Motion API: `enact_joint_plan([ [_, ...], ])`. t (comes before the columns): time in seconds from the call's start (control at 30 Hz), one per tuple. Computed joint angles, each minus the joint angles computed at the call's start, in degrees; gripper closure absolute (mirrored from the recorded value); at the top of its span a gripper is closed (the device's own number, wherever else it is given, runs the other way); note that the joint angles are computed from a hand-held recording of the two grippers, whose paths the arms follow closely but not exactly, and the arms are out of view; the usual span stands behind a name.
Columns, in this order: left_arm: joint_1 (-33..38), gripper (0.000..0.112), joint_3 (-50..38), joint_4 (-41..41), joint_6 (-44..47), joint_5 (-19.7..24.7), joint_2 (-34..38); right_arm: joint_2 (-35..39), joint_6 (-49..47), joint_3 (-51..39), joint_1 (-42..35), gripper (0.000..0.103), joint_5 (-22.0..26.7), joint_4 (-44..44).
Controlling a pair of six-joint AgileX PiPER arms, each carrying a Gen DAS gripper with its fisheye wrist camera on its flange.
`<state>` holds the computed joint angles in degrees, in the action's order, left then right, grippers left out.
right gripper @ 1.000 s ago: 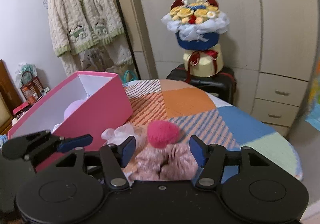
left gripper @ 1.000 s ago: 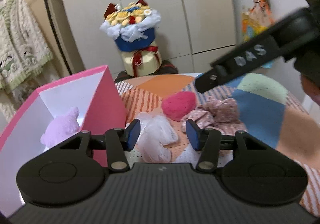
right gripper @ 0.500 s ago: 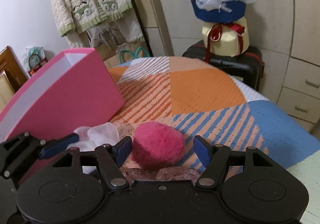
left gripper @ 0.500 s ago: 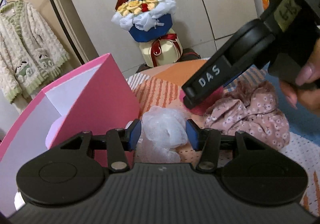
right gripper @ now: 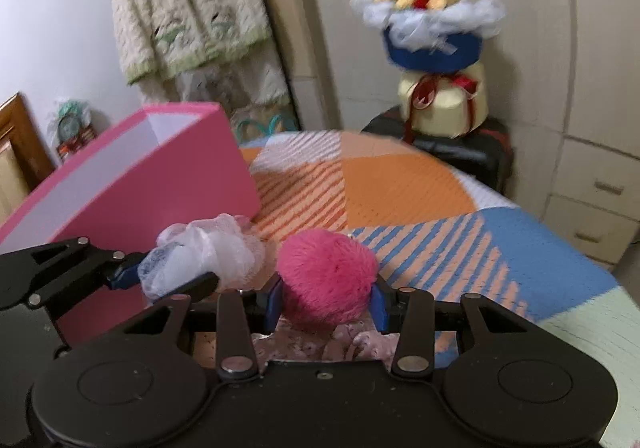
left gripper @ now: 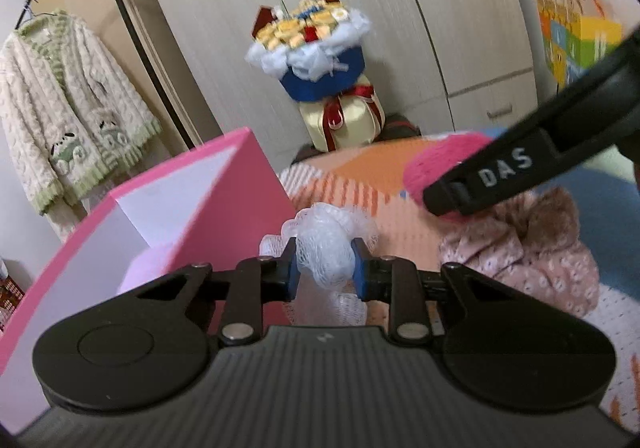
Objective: Organize soft objects
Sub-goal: 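Carry the mesh scrunchie and pink pompom over the pink box with both grippers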
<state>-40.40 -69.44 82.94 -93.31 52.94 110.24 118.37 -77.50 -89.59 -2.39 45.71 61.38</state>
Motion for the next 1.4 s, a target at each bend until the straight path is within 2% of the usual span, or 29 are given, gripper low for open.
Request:
enact_joint_plan([
  [0.2,-0.81,0.087,4.28,1.26,-2.86,-1.63,-5.71,-9.45,-8.43,11.6,-1.19,0.055,-3.38,8.11],
  [0.33,-2.12,0.087,7.35,1.74,-3.92,-1.75,-9.25,-16.47,-14.22,20.05,-1.55,0.055,-7.29,14.3],
  [0.5,-3.0,0.087,11.36,0.79,-4.51,-3.82,-14.13,-22.1,-15.91,26.78,-2.9,0.055,-8.2,16.35],
  [0.77,-4.67,0.087,17.6,-0.67,-7.61,-6.99,-22.19,-29.92,-17.29,36.08,-5.34,0.055,-8.28,15.28],
  [1.07,-2.59,0.088,25.93,-4.01,-8.12,-19.6,-32.74,-39.23,-17.99,46.06,-7.3,0.055,-8.36,13.02],
  [1.23,-4.12,0.087,29.81,-8.07,-3.38,-21.33,-37.79,-44.25,-16.23,50.53,-8.3,0.055,-8.42,10.34],
  [1.4,-7.72,0.087,34.13,-12.82,0.01,-19.85,-44.24,-50.19,-7.97,54.14,-7.97,0.055,-9.68,2.18],
])
